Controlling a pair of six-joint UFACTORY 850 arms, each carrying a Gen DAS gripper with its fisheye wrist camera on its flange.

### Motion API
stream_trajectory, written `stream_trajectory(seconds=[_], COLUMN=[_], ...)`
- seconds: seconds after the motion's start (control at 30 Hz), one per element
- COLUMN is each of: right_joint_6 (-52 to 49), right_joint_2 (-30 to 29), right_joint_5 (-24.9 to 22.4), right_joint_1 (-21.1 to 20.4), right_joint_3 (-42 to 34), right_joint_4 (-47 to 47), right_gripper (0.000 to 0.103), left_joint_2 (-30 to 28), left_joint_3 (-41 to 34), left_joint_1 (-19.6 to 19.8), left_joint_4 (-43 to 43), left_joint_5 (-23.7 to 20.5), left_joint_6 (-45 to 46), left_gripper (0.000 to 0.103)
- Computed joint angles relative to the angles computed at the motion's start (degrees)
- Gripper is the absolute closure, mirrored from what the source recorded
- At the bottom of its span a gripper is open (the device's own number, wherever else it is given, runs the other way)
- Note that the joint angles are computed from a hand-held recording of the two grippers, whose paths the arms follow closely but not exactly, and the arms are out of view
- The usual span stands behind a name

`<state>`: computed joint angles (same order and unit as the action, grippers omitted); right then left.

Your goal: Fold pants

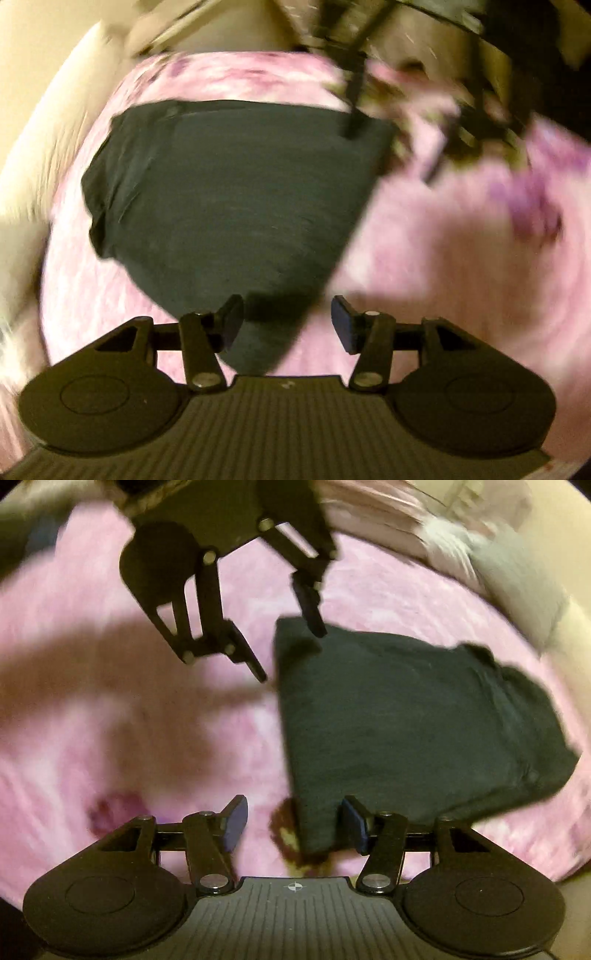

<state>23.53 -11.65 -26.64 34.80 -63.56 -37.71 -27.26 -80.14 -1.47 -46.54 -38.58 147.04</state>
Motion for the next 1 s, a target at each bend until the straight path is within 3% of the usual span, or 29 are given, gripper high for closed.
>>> stream_trajectory(seconds=[0.13,0.27,0.3,0.33,0.43,0.63,0.87,1.0], right_joint_6=[13.66,15.03,14.64,13.08,11.07,-1.67,-19.55,-29.96], right_joint_2=[-0.47,-0.68,-0.46,-0.20,-0.54,2.45,7.32,6.81], right_joint_5=[-3.26,-3.03,-2.53,-1.96,-3.12,-6.77,-15.24,-19.81], right_joint_1=[2.02,1.92,1.79,1.57,1.67,0.87,1.72,-2.38], right_joint_3=[2.20,3.78,4.29,4.43,2.18,-4.62,-11.99,-17.57], right_joint_4=[-20.13,-26.56,-27.36,-25.77,-21.01,-4.51,17.11,28.98], right_gripper=[0.051,0.051,0.056,0.074,0.095,0.098,0.098,0.098], left_joint_2=[0.03,-1.10,-1.78,-2.29,-2.86,-2.43,1.10,-1.03], left_joint_3=[3.69,3.67,3.03,2.19,-0.21,-9.05,-15.39,-22.98], left_joint_1=[0.32,0.21,-0.08,-0.37,-1.26,-1.67,-1.52,-2.48], left_joint_4=[-13.24,-18.56,-18.29,-16.84,-10.51,2.37,14.95,19.65], left_joint_5=[2.96,2.34,2.47,2.79,3.80,-2.89,-12.78,-19.07], left_joint_6=[18.63,29.82,30.30,29.02,20.04,-2.08,-22.71,-31.18], left_gripper=[0.053,0.055,0.062,0.074,0.095,0.099,0.099,0.099])
